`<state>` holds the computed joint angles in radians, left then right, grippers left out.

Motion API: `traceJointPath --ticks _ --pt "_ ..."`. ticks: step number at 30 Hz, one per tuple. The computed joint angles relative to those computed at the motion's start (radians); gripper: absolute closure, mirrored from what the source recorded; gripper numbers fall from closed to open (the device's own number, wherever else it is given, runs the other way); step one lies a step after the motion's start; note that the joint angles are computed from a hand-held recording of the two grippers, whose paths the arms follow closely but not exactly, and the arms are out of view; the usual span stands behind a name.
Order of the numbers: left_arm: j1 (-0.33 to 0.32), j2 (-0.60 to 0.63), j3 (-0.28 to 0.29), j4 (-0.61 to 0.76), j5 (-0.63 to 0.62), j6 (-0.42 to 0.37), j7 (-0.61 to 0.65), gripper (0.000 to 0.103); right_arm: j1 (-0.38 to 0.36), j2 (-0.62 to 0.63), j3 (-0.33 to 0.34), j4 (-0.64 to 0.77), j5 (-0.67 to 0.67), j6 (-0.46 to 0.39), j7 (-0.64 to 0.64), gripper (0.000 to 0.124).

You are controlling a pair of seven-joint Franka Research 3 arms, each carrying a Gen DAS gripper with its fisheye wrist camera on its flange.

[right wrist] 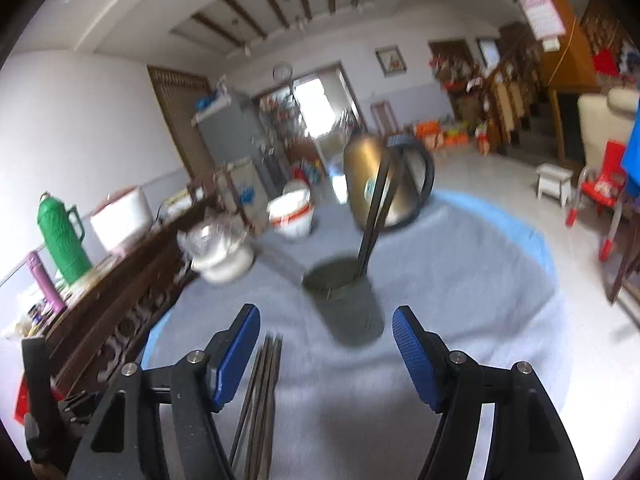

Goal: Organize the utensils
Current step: 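Move both tools back over the remaining chopsticks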

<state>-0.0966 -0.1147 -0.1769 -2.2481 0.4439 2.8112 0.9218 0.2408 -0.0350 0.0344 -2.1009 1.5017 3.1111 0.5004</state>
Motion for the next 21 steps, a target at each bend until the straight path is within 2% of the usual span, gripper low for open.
traceJointPath --ticks 5,10,18,21 --pt "0.001 -0.001 0.008 -0.007 -0.041 -0.030 -0.004 0.030 0.009 0.009 0.012 -0.048 -0.242 -0.036 0.217 0.051" --pt "-0.001 -0.004 0.001 0.007 -0.033 -0.043 -0.005 0.030 0.021 0.010 0.017 -0.070 -0.354 -0.051 0.294 0.051" --pt "-0.025 0.019 -0.006 0.039 -0.059 -0.086 0.027 0.030 0.014 -0.011 -0.001 -0.107 -0.412 -0.119 0.369 0.051" --pt "-0.031 0.026 -0.012 0.055 -0.044 -0.102 0.022 0.030 0.010 -0.016 -0.011 -0.114 -0.390 -0.128 0.367 0.051"
